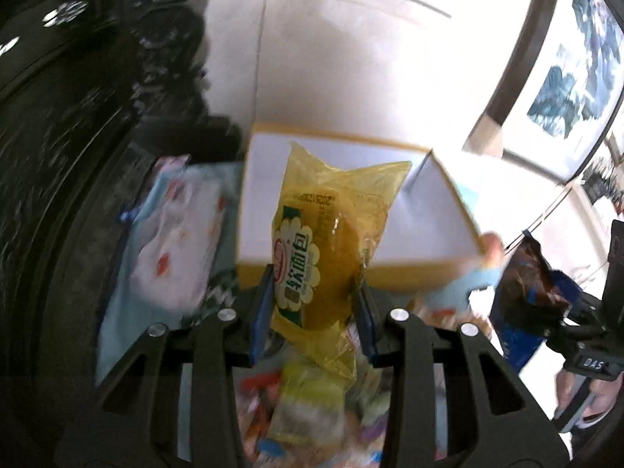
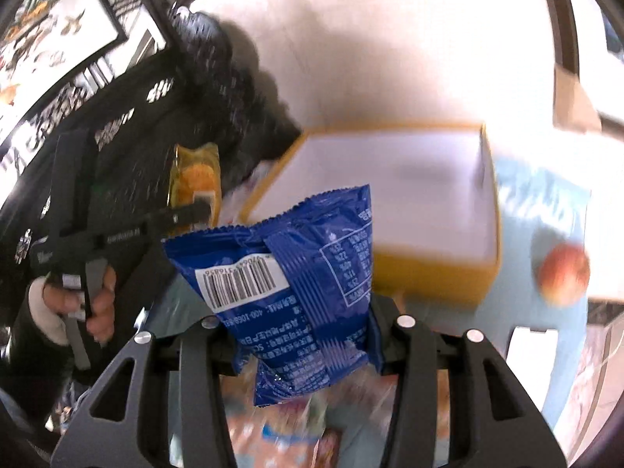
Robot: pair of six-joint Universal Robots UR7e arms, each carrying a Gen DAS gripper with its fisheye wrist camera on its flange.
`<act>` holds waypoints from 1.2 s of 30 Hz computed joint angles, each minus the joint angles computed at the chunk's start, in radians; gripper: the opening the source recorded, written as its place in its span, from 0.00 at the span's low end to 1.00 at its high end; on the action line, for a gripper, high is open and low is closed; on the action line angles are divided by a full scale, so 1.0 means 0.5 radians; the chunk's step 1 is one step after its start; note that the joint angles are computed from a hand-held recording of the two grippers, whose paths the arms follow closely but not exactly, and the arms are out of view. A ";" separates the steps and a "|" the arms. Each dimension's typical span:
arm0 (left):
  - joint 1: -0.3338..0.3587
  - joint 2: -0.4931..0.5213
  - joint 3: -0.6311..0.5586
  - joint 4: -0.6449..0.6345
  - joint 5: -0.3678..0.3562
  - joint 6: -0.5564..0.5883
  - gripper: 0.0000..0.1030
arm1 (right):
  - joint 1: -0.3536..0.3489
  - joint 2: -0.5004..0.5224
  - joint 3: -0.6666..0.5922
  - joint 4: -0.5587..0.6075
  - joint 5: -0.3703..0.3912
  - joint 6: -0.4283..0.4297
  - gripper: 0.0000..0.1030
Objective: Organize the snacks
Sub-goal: 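Carry both bags into the yellow box and open both grippers, then grasp the cracker bag with the left gripper while the right grasps the brown chocolate bar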
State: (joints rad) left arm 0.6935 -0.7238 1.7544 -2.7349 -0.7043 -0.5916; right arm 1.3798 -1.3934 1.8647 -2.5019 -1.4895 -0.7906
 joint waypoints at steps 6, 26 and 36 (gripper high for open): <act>0.184 0.277 -0.489 0.099 -0.085 0.188 0.36 | 0.076 0.440 -0.412 -0.201 -0.171 0.120 0.45; 0.039 0.048 -0.003 0.386 0.087 -0.399 0.89 | -0.113 0.144 0.058 -0.587 -0.288 0.056 0.95; -0.069 -0.277 0.673 0.659 -0.129 -1.216 0.89 | -0.379 -0.244 0.625 -0.498 -0.396 -0.055 0.95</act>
